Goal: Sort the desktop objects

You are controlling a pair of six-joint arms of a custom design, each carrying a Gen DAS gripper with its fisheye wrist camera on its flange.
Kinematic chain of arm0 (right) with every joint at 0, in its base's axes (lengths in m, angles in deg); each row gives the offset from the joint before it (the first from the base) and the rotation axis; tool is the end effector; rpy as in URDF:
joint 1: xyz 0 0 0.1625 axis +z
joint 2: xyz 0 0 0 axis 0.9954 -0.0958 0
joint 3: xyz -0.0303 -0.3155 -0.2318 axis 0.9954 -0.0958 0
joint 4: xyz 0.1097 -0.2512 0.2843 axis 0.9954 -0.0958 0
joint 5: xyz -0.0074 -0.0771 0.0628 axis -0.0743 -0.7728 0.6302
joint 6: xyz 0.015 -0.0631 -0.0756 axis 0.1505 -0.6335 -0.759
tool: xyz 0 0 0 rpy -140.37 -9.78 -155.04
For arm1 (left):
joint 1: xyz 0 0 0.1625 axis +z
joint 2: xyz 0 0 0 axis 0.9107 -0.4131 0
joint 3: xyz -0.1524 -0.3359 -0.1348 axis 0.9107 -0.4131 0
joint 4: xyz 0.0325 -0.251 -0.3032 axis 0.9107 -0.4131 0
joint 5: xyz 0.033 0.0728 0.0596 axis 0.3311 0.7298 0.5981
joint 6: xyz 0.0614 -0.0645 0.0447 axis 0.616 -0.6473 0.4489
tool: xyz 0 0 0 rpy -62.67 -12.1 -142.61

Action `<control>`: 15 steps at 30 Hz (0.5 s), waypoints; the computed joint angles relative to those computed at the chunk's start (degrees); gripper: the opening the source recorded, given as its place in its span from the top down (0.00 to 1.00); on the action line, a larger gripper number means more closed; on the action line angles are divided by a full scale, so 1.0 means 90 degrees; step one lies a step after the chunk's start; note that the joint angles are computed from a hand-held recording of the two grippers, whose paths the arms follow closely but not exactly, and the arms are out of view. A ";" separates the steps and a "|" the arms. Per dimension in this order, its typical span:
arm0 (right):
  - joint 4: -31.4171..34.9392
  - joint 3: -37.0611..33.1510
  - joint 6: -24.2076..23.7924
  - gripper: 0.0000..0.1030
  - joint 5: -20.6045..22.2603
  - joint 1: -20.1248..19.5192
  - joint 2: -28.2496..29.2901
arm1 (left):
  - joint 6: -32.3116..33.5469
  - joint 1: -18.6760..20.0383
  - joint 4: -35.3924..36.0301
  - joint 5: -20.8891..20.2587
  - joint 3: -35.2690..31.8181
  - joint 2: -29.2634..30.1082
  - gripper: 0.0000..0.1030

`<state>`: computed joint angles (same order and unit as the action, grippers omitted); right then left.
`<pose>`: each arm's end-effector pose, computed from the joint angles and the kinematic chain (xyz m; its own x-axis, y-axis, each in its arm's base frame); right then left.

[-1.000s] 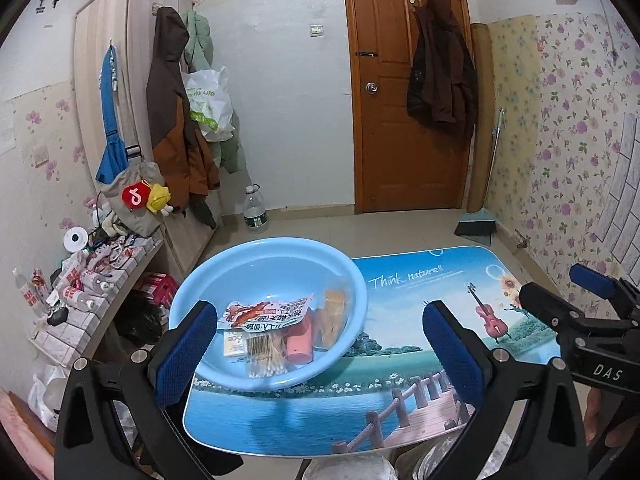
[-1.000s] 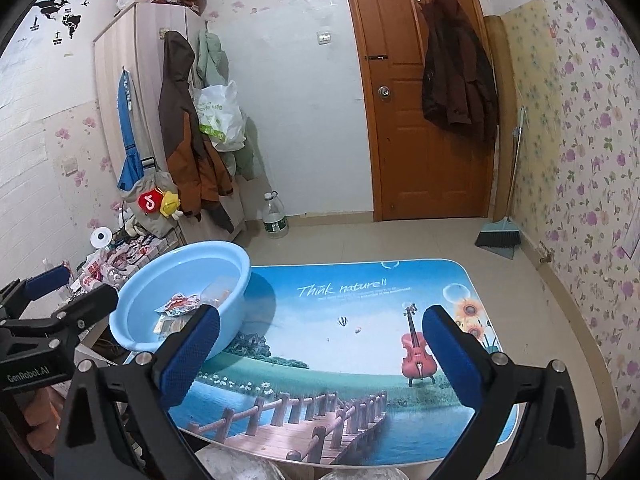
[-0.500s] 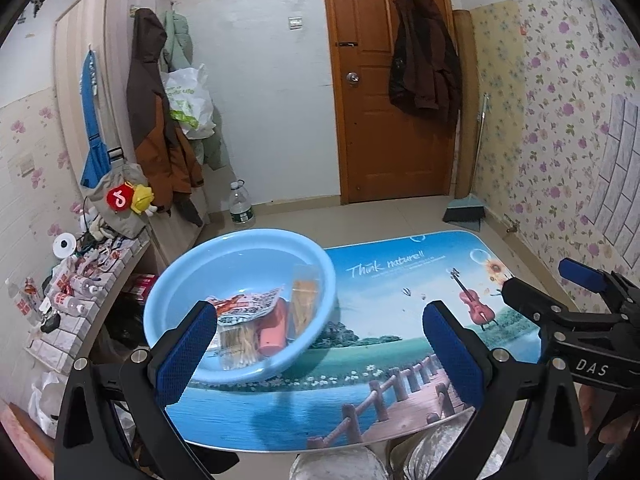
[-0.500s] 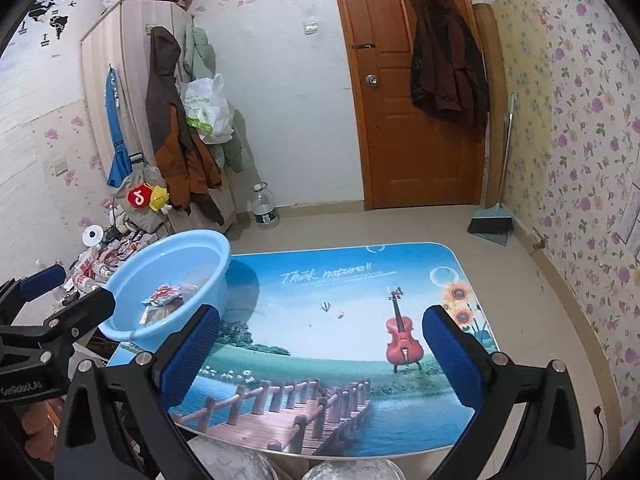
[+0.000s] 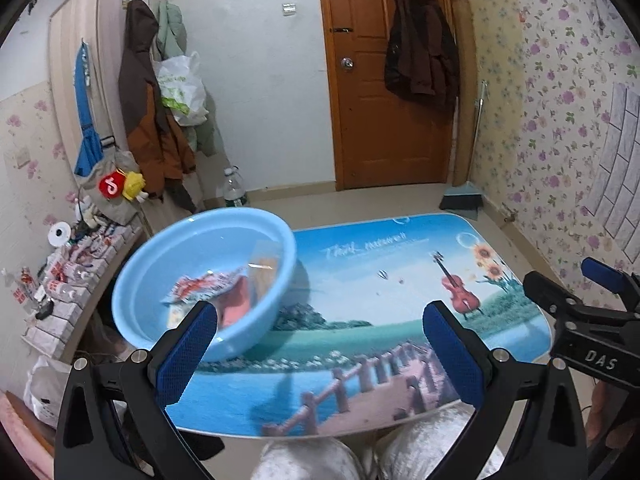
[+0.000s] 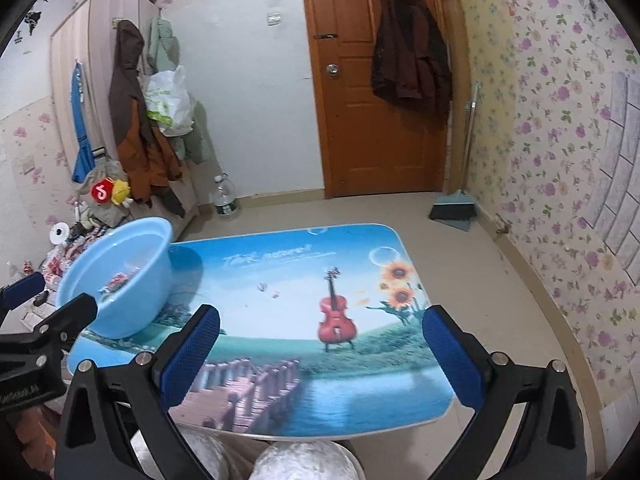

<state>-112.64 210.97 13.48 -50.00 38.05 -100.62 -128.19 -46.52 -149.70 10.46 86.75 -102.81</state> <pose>0.3189 -0.3653 0.2001 -0.7362 -0.2562 0.6264 -0.6342 0.5844 -0.5063 -0.2783 -0.3339 0.2177 -0.6295 -0.2456 -0.7371 0.5015 0.5963 -0.6269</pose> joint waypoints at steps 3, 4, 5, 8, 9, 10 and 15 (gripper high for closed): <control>0.0092 0.0127 0.0140 0.01 0.0033 -0.0096 -0.0070 | 0.0137 0.0039 -0.0335 -0.0105 0.0062 0.0083 0.00; 0.0105 0.0181 0.0170 0.01 0.0047 -0.0125 -0.0091 | 0.0204 0.0042 -0.0466 -0.0153 0.0097 0.0110 0.00; 0.0099 0.0218 0.0185 0.01 0.0046 -0.0135 -0.0098 | 0.0262 0.0045 -0.0559 -0.0177 0.0127 0.0116 0.00; 0.0131 0.0270 0.0227 0.01 0.0039 -0.0150 -0.0098 | 0.0348 0.0055 -0.0695 -0.0211 0.0157 0.0147 0.00; 0.0150 0.0258 0.0240 0.01 0.0005 -0.0135 -0.0086 | 0.0311 0.0056 -0.0644 -0.0213 0.0136 0.0159 0.00; 0.0145 0.0245 0.0234 0.01 -0.0020 -0.0126 -0.0066 | 0.0311 0.0062 -0.0638 -0.0221 0.0128 0.0156 0.00; 0.0137 0.0203 0.0222 0.01 -0.0012 -0.0097 -0.0023 | 0.0396 0.0070 -0.0744 -0.0217 0.0183 0.0034 0.00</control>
<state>-111.40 212.80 15.48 -50.10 37.18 -100.83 -124.62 -45.90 -156.40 8.51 88.39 -102.50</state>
